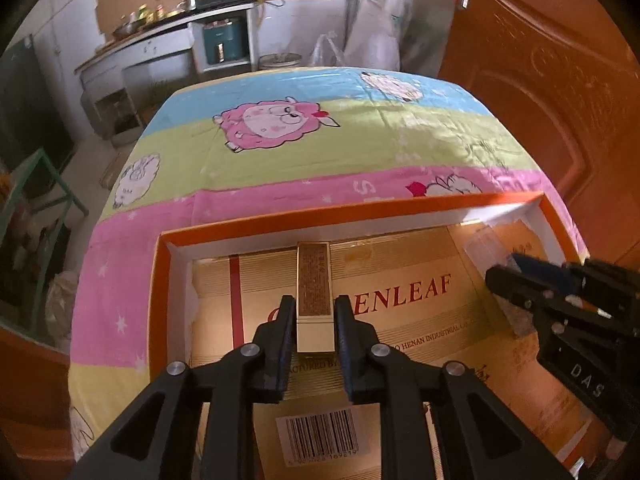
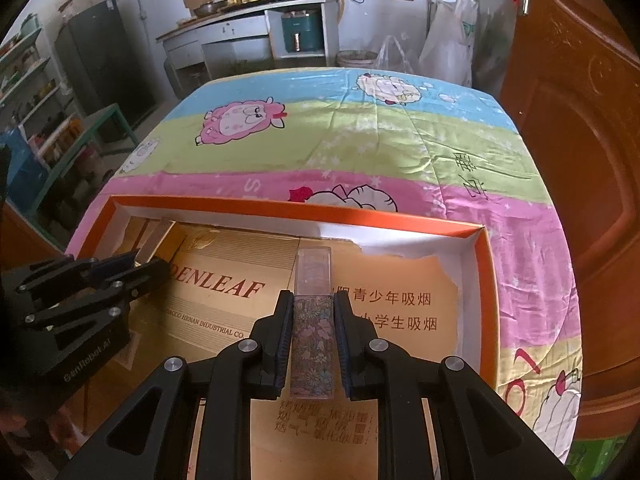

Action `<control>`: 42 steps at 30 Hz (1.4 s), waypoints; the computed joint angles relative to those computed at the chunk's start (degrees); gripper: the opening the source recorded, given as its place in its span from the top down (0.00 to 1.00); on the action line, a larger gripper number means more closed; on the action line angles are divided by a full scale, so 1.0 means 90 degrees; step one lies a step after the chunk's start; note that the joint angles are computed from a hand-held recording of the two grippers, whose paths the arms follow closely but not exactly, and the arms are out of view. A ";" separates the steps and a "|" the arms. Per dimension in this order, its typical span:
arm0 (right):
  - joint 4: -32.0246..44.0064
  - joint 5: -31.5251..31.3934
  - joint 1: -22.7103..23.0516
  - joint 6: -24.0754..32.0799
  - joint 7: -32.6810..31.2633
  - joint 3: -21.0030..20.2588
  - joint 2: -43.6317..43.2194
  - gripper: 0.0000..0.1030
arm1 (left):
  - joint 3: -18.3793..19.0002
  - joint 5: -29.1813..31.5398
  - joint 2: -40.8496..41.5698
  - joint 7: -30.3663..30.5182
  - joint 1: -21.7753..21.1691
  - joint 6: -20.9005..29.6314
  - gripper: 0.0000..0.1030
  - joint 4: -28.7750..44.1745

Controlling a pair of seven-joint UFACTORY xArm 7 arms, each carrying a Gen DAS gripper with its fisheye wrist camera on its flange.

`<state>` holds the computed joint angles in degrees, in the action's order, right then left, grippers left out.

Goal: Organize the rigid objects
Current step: 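Lower and release the brown-gold box with the left tool while the right tool releases the tube in the tray, then withdraw both open tools from the tray back toward the bottle caps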

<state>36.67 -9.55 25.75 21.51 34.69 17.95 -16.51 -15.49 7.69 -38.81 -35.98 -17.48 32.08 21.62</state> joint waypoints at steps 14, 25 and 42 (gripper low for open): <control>-0.0236 -0.0008 -0.0046 -0.0134 0.0167 0.0006 -0.0224 0.58 | -0.0052 -0.0004 -0.0241 0.0038 -0.0002 -0.0151 0.36 -0.0098; -0.0750 0.0382 0.0151 -0.0036 0.0264 0.0033 -0.1096 0.56 | -0.0240 -0.0095 -0.1578 -0.0275 -0.0171 0.0327 0.36 -0.0351; -0.1163 0.0543 0.0541 0.0705 0.0696 0.0460 -0.2635 0.56 | -0.0755 -0.0215 -0.3542 -0.0892 -0.0730 0.1997 0.36 -0.0393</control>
<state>26.20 -4.67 30.62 27.85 40.95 22.09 -40.22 -22.29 5.75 -70.69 -44.01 -24.05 50.05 18.09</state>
